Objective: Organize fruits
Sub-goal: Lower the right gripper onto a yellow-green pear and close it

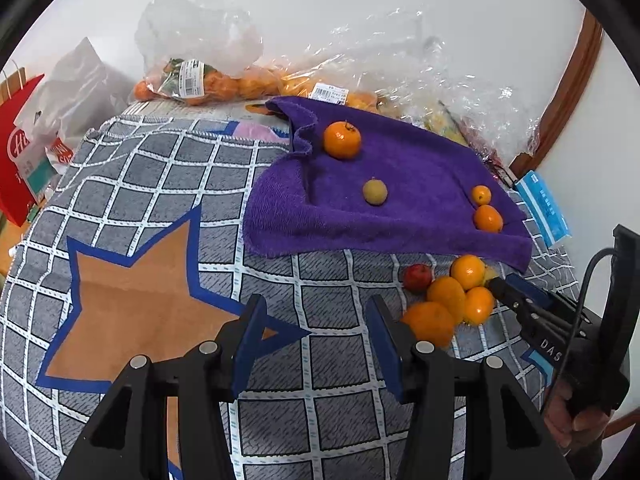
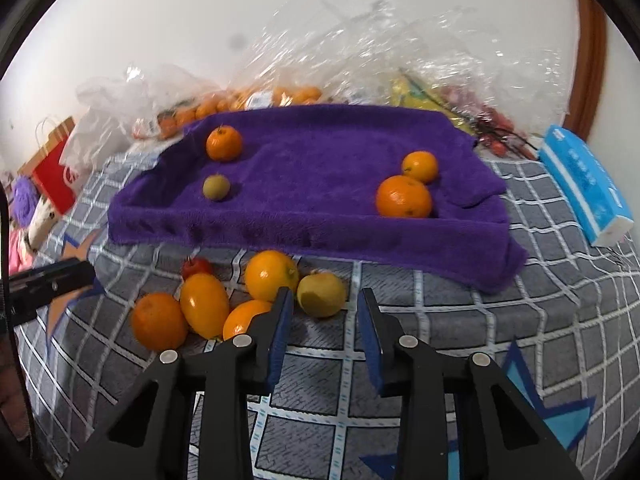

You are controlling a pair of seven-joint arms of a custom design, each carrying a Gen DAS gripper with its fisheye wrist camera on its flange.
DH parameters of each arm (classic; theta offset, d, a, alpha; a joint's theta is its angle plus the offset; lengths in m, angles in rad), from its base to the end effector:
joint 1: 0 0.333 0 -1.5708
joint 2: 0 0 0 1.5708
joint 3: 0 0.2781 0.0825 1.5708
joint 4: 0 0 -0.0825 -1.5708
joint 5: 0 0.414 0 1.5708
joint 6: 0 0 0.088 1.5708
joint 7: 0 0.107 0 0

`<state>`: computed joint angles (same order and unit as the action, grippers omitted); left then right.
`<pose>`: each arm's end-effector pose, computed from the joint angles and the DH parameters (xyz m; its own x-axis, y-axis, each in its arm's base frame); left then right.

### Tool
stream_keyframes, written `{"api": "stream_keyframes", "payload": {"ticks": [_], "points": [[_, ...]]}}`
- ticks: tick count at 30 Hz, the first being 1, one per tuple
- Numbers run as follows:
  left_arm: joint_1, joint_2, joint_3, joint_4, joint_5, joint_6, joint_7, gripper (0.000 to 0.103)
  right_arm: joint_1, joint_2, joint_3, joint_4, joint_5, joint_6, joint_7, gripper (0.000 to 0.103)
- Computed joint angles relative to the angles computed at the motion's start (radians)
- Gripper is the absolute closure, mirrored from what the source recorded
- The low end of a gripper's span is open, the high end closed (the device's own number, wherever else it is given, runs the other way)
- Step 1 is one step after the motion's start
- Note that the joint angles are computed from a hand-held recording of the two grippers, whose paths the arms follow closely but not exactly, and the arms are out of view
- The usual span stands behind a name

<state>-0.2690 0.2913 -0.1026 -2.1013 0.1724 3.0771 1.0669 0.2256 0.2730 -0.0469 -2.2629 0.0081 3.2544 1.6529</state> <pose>0.5885 -0.2423 0.3019 -0.0960 -0.9693 0.2262 -0.8034 -0.0587 -0.5925 0.5853 0.1050 0.2627 0.1116 -0.9927 -0.0460 -0.7520 -0.0541 -0.6569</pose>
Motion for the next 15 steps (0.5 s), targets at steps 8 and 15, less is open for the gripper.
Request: {"api": "stream_keyframes", "payload": {"ticks": [8, 15], "points": [[-0.012, 0.01, 0.018, 0.029, 0.037, -0.039, -0.019, 0.054, -0.187, 0.036, 0.178, 0.03, 0.017, -0.001, -0.041, 0.069], [-0.02, 0.023, 0.013, 0.046, 0.058, -0.059, -0.027, 0.054, -0.362, 0.079, 0.348, 0.071, -0.005, -0.011, -0.088, 0.068]]}}
